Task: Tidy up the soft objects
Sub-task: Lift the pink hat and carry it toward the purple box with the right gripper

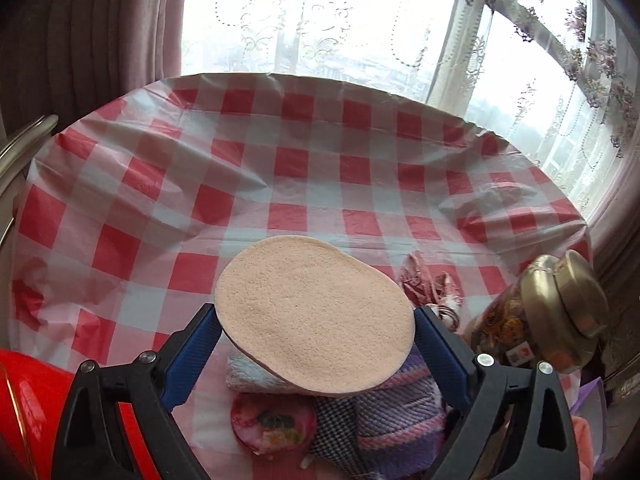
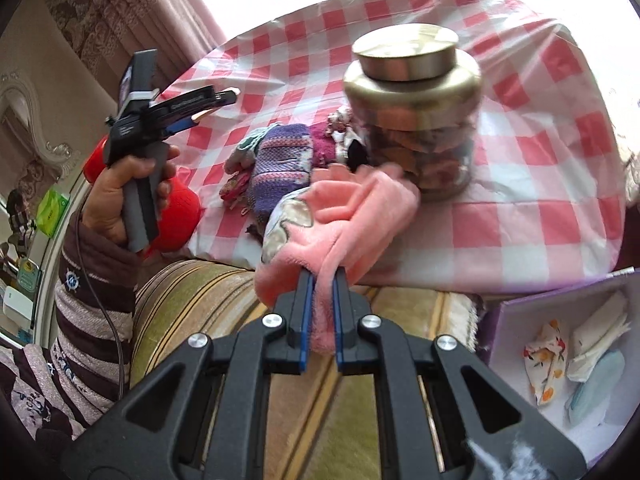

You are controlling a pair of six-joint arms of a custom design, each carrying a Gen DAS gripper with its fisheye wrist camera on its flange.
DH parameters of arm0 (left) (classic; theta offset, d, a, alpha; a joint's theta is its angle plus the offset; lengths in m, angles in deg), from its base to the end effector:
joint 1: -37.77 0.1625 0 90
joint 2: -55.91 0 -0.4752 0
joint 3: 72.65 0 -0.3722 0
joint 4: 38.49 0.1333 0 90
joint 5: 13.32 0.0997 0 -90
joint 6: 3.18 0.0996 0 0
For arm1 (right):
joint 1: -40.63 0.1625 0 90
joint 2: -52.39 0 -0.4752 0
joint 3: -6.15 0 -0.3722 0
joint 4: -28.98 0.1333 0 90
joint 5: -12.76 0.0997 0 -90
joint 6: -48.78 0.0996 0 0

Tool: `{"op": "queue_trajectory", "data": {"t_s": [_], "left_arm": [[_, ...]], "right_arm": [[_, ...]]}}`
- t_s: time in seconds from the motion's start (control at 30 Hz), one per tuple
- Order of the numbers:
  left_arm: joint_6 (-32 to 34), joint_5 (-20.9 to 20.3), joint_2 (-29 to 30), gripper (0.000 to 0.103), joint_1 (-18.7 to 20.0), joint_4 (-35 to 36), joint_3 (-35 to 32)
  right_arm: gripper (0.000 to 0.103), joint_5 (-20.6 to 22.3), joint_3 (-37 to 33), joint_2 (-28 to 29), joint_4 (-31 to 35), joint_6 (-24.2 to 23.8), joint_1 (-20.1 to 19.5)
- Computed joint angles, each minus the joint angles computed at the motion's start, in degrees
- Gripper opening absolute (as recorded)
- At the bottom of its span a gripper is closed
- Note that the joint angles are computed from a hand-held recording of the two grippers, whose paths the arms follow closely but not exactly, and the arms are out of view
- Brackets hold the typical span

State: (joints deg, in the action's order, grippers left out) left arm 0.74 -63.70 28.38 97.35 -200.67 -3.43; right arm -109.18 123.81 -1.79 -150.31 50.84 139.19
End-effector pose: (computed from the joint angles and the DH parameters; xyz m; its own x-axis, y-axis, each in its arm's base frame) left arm -0.2476 -0.8104 0.1191 -0.7963 0.1615 -0.5829 0.4919 0.7338 -0.4686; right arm 0.1647 -0.5525 0.1821 -0.8777 0.1334 0.4603 -0.1025 0.8860 -0.4522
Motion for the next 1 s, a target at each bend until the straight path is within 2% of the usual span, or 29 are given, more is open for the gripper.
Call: {"op": "queue_trajectory", "data": {"t_s": [0.23,0.37,0.73,0.87,1.0], "left_arm": [[0.5,-4.2,-2.5,0.096,-3.7,-3.5,6.8],[1.0,-6.7,-3.5,0.096,-5.8,-5.0,9.8],[2.1,-11.3,-3.1,0.096,-9.4,-5.0,12.6],[2.3,-12.2,-2.5,0.096,-9.9,-4.3,12.6],[2.6,-12.8,-2.0,0.096,-10.1,-3.3,12.5]], "right_arm": [[0.012,-3.1,7.7,-6.5,-3.9,4.3,-0.5],[0.012,-7.0,12.0,-10.7,-5.9,7.5,-0.9],[0.012,-14.3,19.1,-18.4,-11.5,13.5,-2.9],[0.012,-14.2,19.9,-18.7,-13.2,14.2,-5.0],[0.012,-10.7,20.5,-17.4,-16.4,15.5,-9.3]]}}
